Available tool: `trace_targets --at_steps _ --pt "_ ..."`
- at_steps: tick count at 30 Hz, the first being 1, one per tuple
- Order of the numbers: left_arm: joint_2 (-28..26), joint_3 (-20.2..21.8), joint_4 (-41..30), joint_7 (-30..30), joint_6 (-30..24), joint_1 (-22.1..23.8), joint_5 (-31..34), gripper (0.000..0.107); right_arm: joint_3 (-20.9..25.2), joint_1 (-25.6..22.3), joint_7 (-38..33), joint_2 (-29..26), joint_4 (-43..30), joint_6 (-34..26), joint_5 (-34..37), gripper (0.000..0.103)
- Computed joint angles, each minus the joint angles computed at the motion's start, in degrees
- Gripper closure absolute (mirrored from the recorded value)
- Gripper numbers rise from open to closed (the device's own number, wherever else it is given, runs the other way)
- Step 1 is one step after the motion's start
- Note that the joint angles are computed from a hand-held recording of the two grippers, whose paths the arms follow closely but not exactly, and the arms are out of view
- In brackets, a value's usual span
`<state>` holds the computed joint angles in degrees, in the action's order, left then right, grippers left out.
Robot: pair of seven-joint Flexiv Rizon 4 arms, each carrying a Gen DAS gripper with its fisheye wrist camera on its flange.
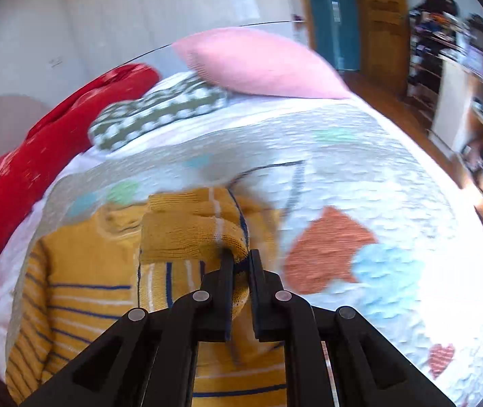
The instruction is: Fold small clothes
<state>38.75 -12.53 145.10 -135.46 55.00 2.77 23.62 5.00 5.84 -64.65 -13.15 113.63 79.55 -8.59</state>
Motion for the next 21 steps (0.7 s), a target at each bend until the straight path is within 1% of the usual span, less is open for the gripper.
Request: trace_targets --at_steps 3,4,6,7,8,9,10,11,12,13,14,16,18,19,20,21 --pt "-2.3 0.8 0.2 0.1 1.9 -0.7 -1.6 0.006 -4.9 -3.4 5.7 0.2 0.7 -2.0 0.5 0.094" --pt "-3.1 1.1 0.3 0.2 2.5 -0.9 -2.2 0.006 -5.5 -4.9 6.8 -0.1 0.6 -3.1 1.5 0.094" --pt "-4.3 1.7 0.5 0.4 3.1 -1.6 -3.4 0.006 -3.0 -9.8 2.8 -0.9 -1.1 -6.2 7.9 0.091" --pt "-4.7 2.1 0.7 0.6 3.3 -2.0 -4.0 0.006 -0.7 -12.7 -1.7 -1.0 -2.1 -7.6 12.7 0.091" --pt "-5.3 2.5 0.9 0.9 3.6 -2.4 -4.5 0.006 1.0 -14.6 -6.0 -0.5 -2.2 -8.6 16.3 0.09" --pt "-5.8 3.0 1.3 1.2 3.9 -2.8 -5.1 0.006 2.4 -16.1 -10.8 0.4 -1.5 -9.2 19.8 0.086" --pt "-6.3 3.6 1.6 1.7 4.2 -3.3 -5.8 0.006 4.0 -17.3 -16.0 1.8 -0.8 -10.0 23.8 0.078" --pt "-6.9 4.4 2.2 2.3 4.8 -4.0 -6.8 0.006 5.6 -18.8 -22.0 3.6 0.1 -11.5 29.0 0.074" --pt "-7.8 5.5 2.8 3.2 5.9 -4.9 -8.1 0.006 7.2 -20.2 -28.7 5.7 0.8 -13.8 35.2 0.065" --pt "-8.8 6.9 3.6 4.3 7.5 -6.0 -9.8 0.006 8.4 -21.6 -35.9 7.7 1.2 -17.1 42.0 0.06" --pt "-10.0 8.4 4.5 5.9 9.6 -7.4 -11.9 0.006 8.8 -22.2 -41.9 9.8 1.8 -21.0 47.5 0.059" --pt "-12.9 11.0 6.2 9.3 14.1 -10.3 -16.7 0.006 8.3 -22.5 -51.6 14.2 4.0 -29.5 55.6 0.059" --pt "-15.7 12.3 7.4 12.5 17.8 -12.8 -21.2 0.006 7.1 -21.6 -57.4 18.0 6.7 -35.7 60.8 0.059" --pt "-16.8 12.2 7.5 13.4 18.4 -13.2 -22.6 0.007 6.6 -20.9 -59.2 19.6 8.3 -37.7 62.6 0.059" --pt "-17.2 11.1 7.3 13.3 17.8 -12.6 -22.7 0.02 6.4 -20.0 -60.0 20.9 9.7 -38.7 63.4 0.059" --pt "-16.8 9.1 6.4 12.0 15.0 -10.9 -21.2 0.028 6.8 -18.9 -60.4 22.2 11.4 -37.6 63.6 0.059"
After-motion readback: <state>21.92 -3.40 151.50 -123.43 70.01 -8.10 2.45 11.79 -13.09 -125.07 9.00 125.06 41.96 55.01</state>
